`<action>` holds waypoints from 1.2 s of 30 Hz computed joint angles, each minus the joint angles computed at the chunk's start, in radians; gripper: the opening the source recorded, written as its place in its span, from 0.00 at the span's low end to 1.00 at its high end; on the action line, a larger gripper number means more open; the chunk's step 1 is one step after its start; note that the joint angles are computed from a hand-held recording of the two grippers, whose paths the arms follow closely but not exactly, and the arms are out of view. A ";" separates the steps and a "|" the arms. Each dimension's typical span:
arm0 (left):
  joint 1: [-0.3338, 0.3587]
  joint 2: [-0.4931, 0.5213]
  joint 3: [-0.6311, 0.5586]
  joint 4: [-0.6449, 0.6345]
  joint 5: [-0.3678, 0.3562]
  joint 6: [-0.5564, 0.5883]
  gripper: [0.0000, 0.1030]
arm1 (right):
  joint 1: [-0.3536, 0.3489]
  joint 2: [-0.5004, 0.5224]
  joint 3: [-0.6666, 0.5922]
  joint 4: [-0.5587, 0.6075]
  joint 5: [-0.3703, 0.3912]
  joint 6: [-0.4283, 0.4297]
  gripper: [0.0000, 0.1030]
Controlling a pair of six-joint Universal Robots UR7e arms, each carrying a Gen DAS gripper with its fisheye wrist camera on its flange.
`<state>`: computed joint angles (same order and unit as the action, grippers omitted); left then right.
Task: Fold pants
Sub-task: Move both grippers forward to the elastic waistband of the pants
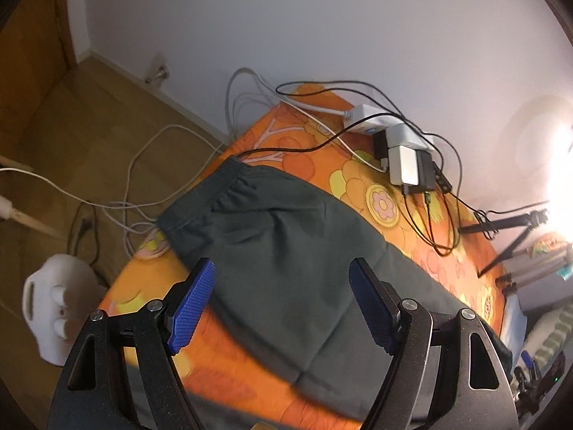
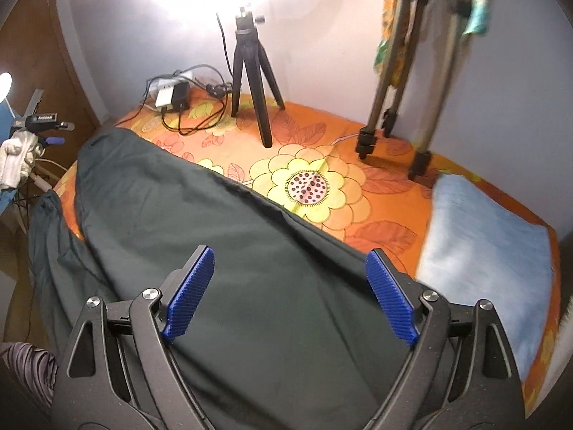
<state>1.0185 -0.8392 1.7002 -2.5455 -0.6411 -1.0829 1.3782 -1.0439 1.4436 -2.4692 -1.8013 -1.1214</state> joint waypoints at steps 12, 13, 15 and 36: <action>0.102 0.100 -0.198 0.067 -0.013 0.016 0.75 | 0.020 0.175 -0.141 0.030 -0.109 -0.100 0.86; 0.113 0.109 -0.212 0.064 -0.020 0.007 0.75 | 0.020 0.182 -0.148 0.032 -0.113 -0.105 0.86; 0.127 0.125 -0.239 0.080 -0.023 -0.007 0.75 | 0.020 0.200 -0.164 0.034 -0.122 -0.120 0.86; 0.151 0.246 -0.455 0.541 0.179 -0.333 0.50 | 0.011 0.275 -0.256 0.088 -0.169 -0.144 0.86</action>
<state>1.1691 -0.5935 1.2447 -2.0049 -0.4622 -1.4155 1.3891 -0.7689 1.1875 -2.3816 -1.9701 -1.2655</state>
